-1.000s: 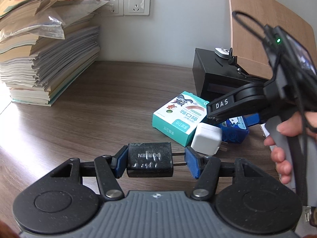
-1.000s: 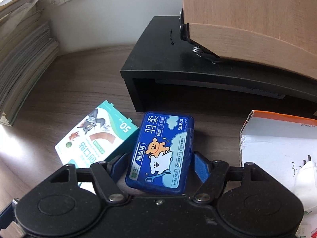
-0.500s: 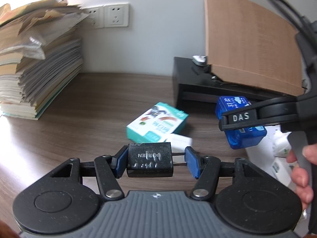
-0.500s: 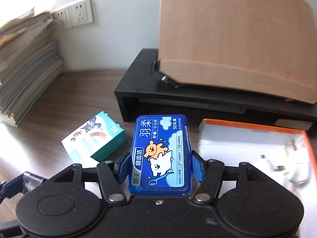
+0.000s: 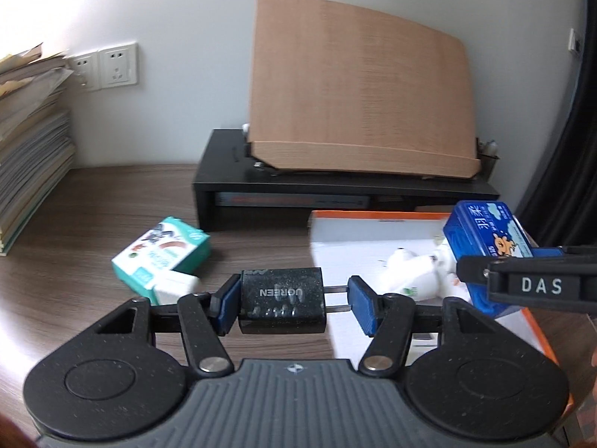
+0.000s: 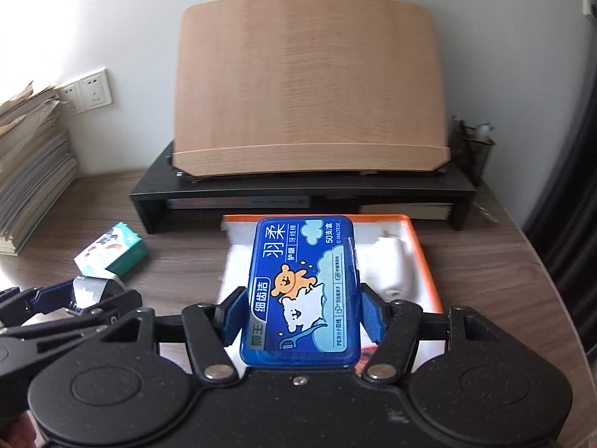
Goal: Organize rigid objects
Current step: 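Carry the black charger and blue box over the white box with both tools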
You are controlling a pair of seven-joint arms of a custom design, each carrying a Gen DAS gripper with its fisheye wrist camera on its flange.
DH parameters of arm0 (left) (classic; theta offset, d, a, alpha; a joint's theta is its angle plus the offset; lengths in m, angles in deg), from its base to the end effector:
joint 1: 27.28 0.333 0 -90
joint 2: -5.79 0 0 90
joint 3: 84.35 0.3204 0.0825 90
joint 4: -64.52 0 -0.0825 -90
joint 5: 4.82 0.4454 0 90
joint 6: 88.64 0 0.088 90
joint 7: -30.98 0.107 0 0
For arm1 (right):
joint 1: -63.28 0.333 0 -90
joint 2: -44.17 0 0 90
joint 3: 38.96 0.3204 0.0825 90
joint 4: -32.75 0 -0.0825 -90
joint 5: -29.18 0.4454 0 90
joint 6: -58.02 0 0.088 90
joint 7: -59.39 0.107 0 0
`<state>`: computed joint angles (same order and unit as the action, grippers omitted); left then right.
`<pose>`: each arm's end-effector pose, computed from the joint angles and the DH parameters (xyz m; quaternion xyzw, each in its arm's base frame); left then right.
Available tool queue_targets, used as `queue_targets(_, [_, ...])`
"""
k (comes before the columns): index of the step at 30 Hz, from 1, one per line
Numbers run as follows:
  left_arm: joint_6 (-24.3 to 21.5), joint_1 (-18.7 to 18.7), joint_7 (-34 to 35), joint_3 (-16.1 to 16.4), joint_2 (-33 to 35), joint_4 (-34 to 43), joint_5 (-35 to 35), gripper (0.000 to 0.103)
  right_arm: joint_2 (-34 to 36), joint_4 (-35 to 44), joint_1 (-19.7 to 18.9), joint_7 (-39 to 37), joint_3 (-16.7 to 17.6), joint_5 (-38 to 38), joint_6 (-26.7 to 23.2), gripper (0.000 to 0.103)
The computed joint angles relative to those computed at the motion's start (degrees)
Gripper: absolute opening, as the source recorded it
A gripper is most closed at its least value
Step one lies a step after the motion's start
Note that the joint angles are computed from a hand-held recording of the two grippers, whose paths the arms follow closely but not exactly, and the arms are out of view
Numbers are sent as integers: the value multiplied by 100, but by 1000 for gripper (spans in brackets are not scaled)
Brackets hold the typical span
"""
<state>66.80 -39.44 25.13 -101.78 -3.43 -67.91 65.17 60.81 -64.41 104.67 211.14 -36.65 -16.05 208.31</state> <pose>0.4759 -0.3110 0.4186 -0.6723 0.5911 -0.3223 0.3079 0.5278 0.5234 0.4724 -0.7225 0.5611 -0.2392 0.3255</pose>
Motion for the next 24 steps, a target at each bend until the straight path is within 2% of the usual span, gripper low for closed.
queue_targets(4, [-117, -132, 45, -83, 206, 245, 8, 61, -424, -522, -132, 243, -10, -147, 82, 74])
queue_targets(10, [-383, -359, 83, -74, 445, 537, -46, 61, -773, -1000, -428, 387, 189, -309, 263, 74])
queue_targets(24, [-949, -679, 28, -34, 601, 808, -93, 61, -996, -1356, -745, 259, 426, -260, 586, 74])
